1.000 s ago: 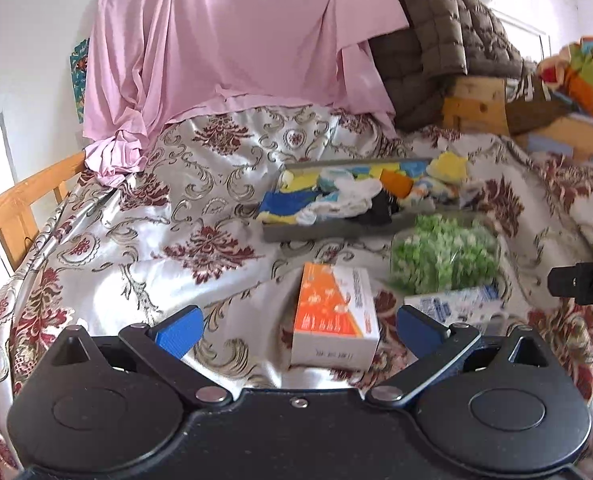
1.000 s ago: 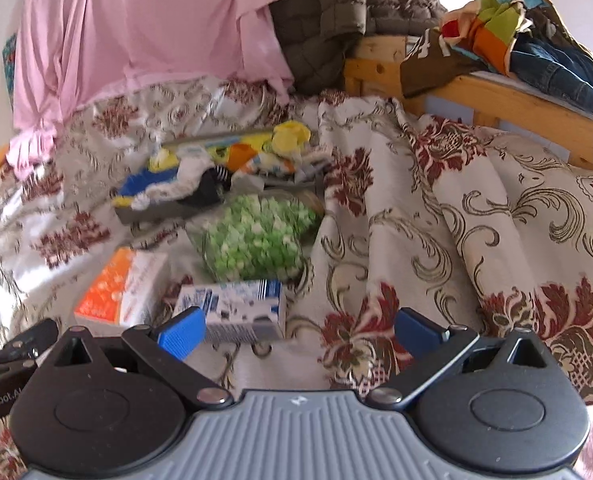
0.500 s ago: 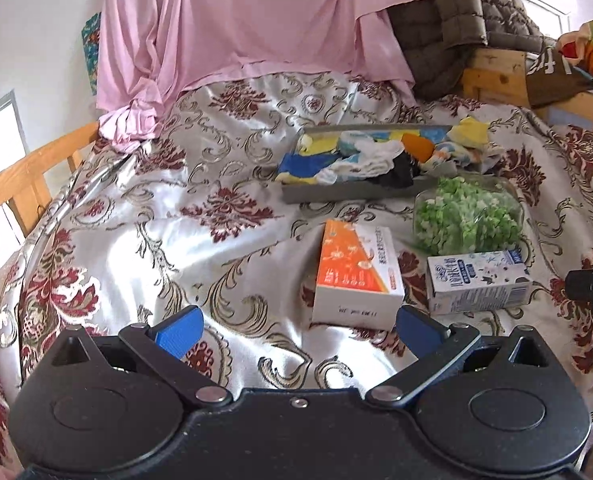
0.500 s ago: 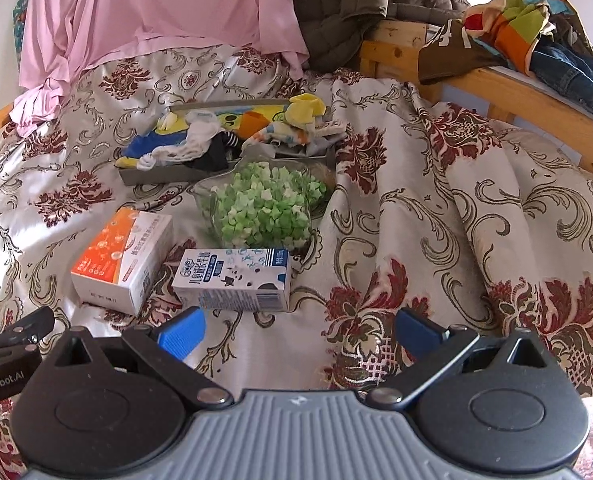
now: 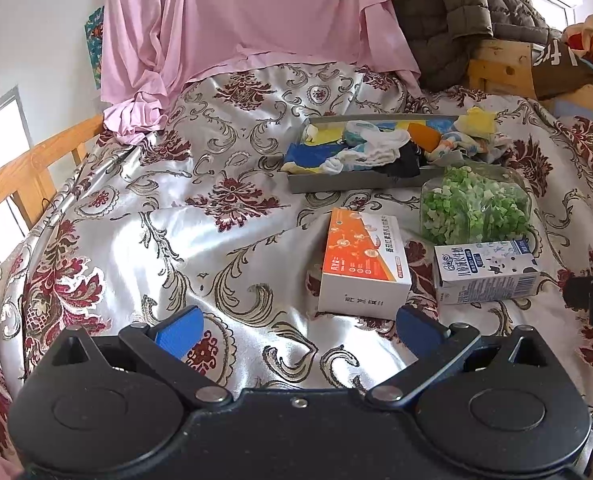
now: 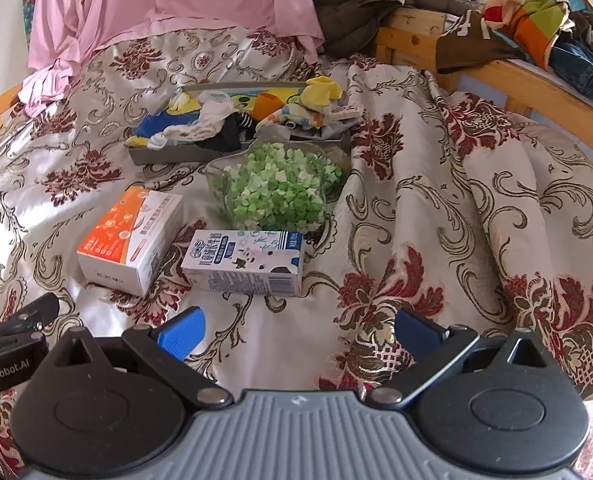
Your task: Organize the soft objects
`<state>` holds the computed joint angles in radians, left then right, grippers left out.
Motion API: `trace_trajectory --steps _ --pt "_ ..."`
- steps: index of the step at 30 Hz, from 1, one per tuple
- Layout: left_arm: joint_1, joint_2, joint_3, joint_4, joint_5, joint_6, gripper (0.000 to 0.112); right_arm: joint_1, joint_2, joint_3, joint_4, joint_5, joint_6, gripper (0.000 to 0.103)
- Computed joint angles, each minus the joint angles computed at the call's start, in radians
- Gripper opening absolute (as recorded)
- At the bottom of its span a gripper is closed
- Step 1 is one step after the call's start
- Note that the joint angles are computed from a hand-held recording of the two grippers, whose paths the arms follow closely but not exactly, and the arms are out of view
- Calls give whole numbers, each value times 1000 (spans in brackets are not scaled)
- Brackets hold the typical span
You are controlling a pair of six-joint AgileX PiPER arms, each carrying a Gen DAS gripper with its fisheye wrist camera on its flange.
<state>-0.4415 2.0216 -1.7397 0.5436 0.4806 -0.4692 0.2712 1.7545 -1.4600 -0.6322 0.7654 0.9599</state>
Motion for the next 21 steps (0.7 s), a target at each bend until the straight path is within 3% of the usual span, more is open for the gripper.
trace_trajectory --steps 8,21 --pt "3 16 -29 -16 40 -9 102 -2 2 -3 18 -6 -19 103" --pt "2 13 -24 -5 40 -28 102 -1 2 -4 18 -4 -18 103"
